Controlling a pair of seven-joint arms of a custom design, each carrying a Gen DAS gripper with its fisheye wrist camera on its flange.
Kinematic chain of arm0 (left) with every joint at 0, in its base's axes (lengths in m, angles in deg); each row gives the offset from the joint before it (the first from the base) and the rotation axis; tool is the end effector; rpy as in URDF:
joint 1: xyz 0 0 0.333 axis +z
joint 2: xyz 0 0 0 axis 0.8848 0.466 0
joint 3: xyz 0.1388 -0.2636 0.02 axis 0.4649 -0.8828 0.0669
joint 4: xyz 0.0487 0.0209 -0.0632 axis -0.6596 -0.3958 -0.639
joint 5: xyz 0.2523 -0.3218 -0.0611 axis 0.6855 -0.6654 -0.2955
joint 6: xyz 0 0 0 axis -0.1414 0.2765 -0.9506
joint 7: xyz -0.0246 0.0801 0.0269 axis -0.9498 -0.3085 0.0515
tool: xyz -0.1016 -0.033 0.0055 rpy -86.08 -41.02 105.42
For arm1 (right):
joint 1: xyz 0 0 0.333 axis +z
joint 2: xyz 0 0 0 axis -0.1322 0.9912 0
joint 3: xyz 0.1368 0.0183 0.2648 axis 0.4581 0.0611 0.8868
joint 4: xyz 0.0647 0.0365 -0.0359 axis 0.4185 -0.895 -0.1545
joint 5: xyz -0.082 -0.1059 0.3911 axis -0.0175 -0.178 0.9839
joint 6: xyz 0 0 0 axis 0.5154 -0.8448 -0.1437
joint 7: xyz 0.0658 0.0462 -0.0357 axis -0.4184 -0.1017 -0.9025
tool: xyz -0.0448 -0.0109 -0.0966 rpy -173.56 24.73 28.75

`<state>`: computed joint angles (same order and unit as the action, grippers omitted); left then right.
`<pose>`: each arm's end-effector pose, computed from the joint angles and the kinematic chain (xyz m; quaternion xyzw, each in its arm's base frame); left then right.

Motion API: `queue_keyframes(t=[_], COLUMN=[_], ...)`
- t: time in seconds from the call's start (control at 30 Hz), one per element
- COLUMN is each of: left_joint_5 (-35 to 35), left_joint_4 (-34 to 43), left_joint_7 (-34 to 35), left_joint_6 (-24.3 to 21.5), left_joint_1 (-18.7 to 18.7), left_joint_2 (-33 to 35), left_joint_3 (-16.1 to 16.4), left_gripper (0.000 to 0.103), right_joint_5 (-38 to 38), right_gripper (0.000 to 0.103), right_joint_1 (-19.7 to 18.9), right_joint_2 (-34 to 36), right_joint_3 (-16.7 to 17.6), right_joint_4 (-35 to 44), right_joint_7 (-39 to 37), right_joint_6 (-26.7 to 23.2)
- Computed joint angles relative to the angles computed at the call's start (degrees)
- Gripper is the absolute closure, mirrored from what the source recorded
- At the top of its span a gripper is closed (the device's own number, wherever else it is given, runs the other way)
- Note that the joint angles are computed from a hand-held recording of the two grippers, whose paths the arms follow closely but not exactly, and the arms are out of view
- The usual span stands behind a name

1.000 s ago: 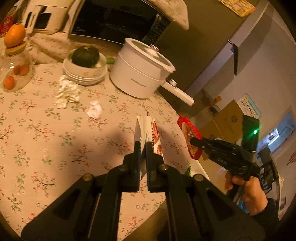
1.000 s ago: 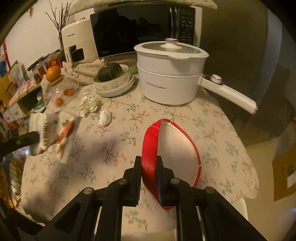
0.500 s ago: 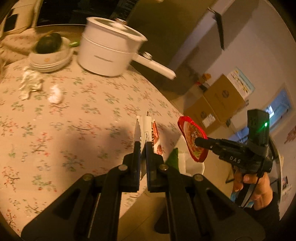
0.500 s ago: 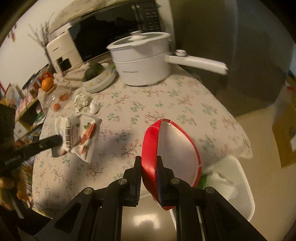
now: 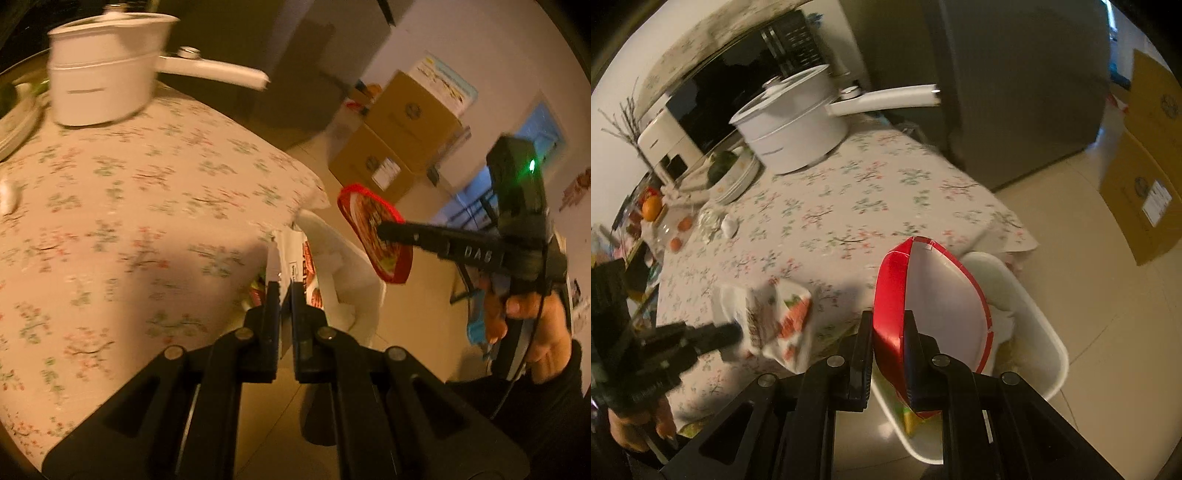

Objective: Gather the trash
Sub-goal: 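Carry the wrapper and lid over the white bin with both tools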

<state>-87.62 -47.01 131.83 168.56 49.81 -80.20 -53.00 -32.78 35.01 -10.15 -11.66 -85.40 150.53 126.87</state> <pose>0.5458 -0.2989 0.7263 0.3795 -0.8485 0.3588 0.0854 0.4604 0.4574 0.7505 -0.5497 0.7806 -0.1543 0.2543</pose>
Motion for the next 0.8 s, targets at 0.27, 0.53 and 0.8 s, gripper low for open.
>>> queue_keyframes(t=[0.27, 0.53, 0.8], left_joint_5=[2.6, 3.9, 2.8], left_joint_4=[0.7, 0.9, -0.2], left_joint_7=[-0.3, 1.1, 3.3], left_joint_6=[0.3, 2.1, 4.5], left_joint_1=[-3.1, -5.5, -5.9], left_joint_2=[2.0, 3.4, 3.9], left_joint_3=[-1.8, -2.8, -2.9], left_gripper=[0.098, 0.098, 0.094], right_joint_5=[0.7, 1.8, 3.2], right_gripper=[0.088, 0.088, 0.088], right_joint_1=[-2.3, -5.4, -7.1], right_joint_2=[-6.9, -12.9, -14.7], right_joint_3=[1.6, 3.3, 4.4], right_joint_4=[-10.0, -18.1, -20.9], right_joint_7=[1.7, 4.1, 4.4], right_joint_6=[1.3, 2.7, 2.3])
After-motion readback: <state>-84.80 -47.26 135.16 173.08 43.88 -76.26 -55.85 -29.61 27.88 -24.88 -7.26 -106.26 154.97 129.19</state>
